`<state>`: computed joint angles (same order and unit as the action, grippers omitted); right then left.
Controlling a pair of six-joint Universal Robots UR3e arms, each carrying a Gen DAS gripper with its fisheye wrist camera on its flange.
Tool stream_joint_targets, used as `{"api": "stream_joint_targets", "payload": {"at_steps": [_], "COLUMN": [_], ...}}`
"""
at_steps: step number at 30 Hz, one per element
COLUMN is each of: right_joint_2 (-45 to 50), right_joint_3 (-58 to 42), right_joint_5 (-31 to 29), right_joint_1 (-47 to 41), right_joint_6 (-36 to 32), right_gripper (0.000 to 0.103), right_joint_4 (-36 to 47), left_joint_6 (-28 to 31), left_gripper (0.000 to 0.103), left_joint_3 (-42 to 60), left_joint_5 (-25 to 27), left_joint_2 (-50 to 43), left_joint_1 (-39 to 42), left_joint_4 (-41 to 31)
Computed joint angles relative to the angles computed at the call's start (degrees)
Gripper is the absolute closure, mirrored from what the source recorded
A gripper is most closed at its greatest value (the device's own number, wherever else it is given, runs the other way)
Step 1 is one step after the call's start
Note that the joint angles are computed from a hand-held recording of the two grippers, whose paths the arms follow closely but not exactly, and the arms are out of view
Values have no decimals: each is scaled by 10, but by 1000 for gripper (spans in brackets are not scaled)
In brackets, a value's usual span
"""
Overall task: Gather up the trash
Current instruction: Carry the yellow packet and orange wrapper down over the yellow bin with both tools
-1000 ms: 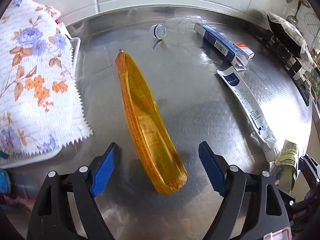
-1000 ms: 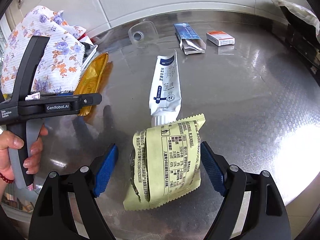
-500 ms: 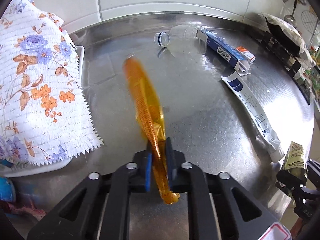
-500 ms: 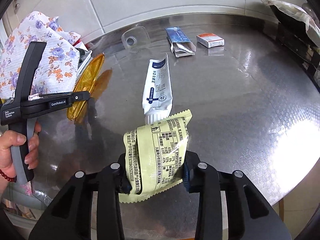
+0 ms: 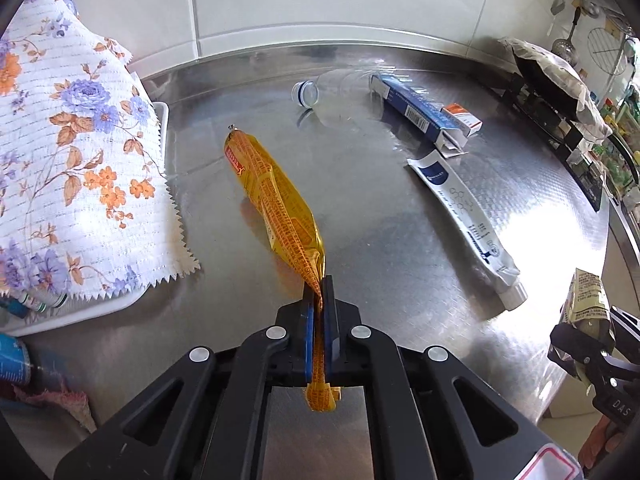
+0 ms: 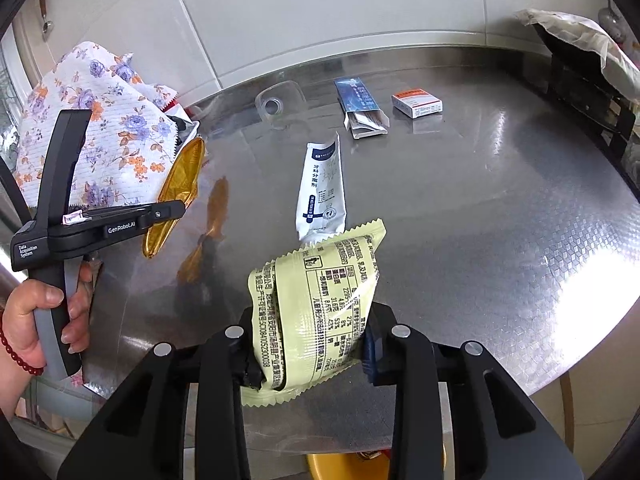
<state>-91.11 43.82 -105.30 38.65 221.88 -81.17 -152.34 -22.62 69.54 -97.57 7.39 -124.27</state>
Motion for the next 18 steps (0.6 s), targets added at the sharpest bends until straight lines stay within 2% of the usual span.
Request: {"api": "stream_joint_targets", "payload": {"at_steps": [4, 12, 18], "right_joint_2": [-30, -124, -192], "right_joint_3": [22, 75, 91], "right_joint_5": [18, 65, 66], "right_joint_1": [-8, -22, 4], "right_joint_6": [-23, -76, -77], "right_gripper": [68, 68, 68], "right_joint_4": [-7, 8, 54], "left_joint_6": [-14, -83, -179], "left_gripper": [99, 99, 99], "left_joint_3": [11, -49, -51], "left_joint_5": [0, 43, 104], "left_joint_2": [24, 129, 175], "left_joint_1": [4, -26, -137], "left_joint_4": [-20, -29, -39]}}
